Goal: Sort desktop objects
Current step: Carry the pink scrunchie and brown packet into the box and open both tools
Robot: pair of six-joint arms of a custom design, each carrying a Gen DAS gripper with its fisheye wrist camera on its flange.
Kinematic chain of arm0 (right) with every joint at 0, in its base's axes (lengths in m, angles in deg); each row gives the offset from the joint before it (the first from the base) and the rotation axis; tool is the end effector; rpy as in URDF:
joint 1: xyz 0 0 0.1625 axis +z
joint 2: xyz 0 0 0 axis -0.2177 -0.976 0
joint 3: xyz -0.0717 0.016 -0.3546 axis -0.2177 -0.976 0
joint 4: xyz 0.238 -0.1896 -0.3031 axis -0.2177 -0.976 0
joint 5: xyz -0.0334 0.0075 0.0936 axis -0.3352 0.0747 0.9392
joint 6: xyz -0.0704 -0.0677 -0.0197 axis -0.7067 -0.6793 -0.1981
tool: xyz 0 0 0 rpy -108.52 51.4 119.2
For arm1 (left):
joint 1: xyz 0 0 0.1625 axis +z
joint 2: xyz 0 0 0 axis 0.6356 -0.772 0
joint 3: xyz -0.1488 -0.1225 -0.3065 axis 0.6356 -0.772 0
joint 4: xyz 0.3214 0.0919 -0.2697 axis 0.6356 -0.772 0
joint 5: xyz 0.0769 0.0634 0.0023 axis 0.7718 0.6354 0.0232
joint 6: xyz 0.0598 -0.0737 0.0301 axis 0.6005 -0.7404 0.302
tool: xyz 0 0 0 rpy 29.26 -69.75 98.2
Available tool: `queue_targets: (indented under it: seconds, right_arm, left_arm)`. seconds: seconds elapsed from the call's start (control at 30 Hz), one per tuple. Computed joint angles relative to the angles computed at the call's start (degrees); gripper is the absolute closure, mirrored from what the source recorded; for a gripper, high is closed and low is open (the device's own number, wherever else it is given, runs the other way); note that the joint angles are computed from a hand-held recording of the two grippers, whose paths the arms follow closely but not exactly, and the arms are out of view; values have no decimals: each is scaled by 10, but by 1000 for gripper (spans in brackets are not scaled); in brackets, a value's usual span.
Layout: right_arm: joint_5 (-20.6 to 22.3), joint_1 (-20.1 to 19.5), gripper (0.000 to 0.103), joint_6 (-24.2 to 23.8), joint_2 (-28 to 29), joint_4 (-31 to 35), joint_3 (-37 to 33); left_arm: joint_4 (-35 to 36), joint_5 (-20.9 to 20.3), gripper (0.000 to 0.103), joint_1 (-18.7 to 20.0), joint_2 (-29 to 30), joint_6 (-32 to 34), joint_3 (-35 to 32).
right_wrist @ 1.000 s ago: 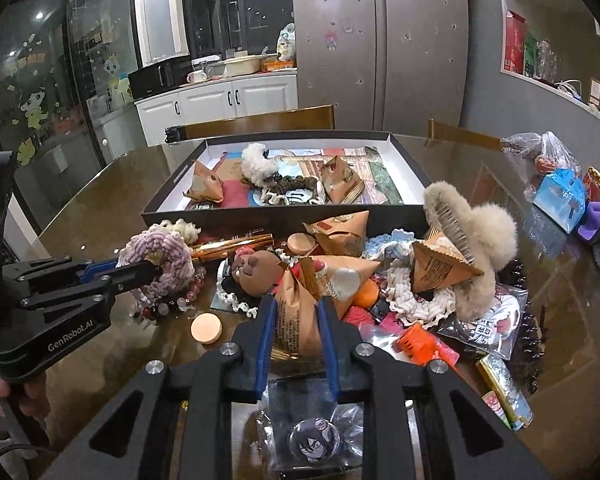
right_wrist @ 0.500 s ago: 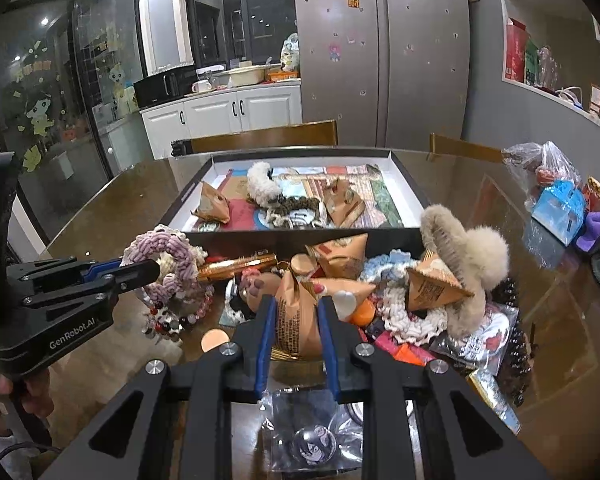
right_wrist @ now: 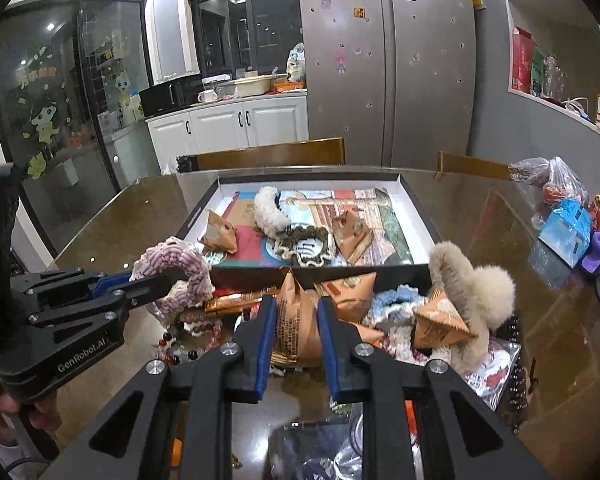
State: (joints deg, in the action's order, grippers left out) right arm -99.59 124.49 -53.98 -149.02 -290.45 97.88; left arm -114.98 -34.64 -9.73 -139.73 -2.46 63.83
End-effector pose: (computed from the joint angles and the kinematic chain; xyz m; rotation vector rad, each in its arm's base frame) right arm 0.1709 -0.2560 0.1352 0.3312 -2.1972 1.0835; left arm -0.2070 -0.3419 0.0969 0.9596 2.4415 -0.7167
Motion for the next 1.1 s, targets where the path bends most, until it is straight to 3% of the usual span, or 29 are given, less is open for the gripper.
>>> queue_targets:
  seconds: [0.63,1.1]
  right_arm:
    - [50,-40,81,-34,-39,65,-57]
    - [76,-90,81,-51,-12,121,-117]
  left_arm:
    - [-36,-15,91,34,83,54,-74]
    - [-61,-32,91,90,155,91,-134]
